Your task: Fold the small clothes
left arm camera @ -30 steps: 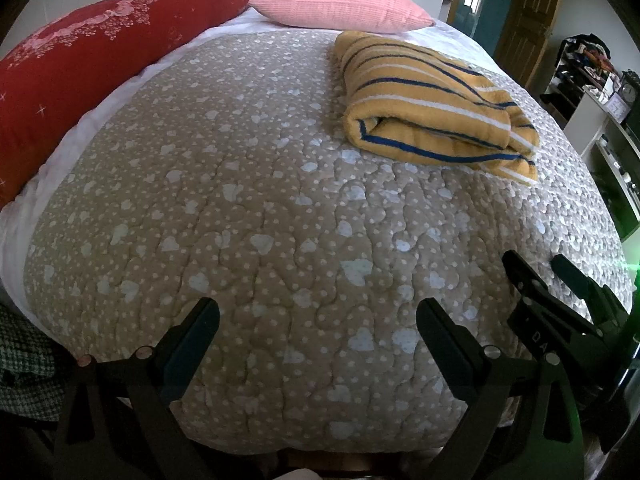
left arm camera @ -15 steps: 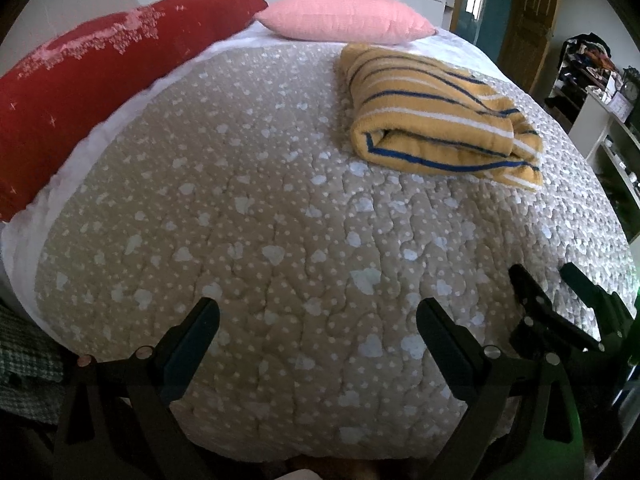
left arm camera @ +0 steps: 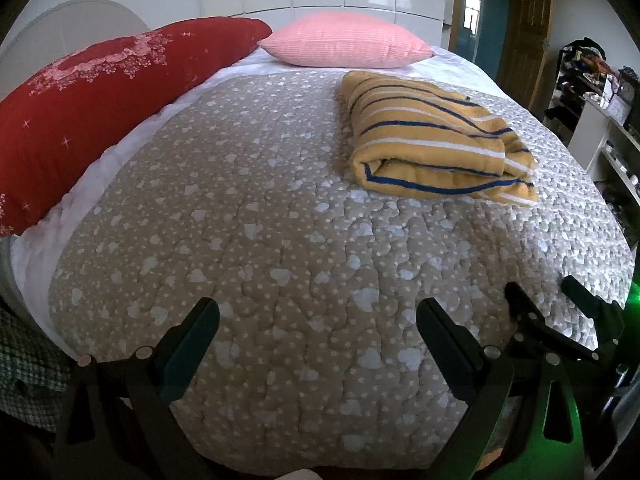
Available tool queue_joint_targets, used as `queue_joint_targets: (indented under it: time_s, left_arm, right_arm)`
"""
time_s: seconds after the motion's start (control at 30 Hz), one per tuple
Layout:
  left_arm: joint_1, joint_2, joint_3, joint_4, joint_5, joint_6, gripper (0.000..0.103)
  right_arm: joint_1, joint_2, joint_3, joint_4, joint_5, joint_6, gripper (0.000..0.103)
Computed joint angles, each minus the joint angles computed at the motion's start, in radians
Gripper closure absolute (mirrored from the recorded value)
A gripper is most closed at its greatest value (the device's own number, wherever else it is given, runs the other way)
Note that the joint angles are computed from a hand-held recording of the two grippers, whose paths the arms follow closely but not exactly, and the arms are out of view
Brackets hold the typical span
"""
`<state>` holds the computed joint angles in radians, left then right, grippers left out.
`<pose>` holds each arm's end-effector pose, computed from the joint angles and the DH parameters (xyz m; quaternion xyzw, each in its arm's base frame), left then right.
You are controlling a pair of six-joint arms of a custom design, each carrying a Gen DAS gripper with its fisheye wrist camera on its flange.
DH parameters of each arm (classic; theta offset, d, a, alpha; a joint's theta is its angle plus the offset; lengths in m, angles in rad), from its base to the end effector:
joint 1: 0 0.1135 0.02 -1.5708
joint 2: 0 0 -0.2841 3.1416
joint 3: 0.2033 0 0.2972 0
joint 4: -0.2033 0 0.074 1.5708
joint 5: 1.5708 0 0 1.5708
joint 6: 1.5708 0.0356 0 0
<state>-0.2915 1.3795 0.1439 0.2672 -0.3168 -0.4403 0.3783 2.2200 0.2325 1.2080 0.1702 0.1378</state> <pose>0.1751 -0.0410 0.0484 -0.1168 0.9369 0.0358 0.3275 0.1940 0.0706 -0.0273 -0.0778 0.9167 0.0222 0.3913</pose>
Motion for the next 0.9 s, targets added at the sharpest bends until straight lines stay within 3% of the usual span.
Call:
queue_joint_targets:
  time_s: [0.43,0.7,0.9]
  left_arm:
    - [-0.008,0.031,0.006,0.014,0.005,-0.008,0.005]
    - [0.018,0.079,0.015,0.04,0.044,-0.006,0.005]
    - [0.087,0.084,0.02,0.051,0.091,0.034,0.005]
  right_arm:
    - [0.006,-0.001,-0.003,0.001,0.007,0.005,0.018]
    - [0.034,-0.087,-0.05,0.006,0.039,-0.015,0.018]
    - [0.054,-0.161,-0.025,-0.099,0.034,-0.03,0.018]
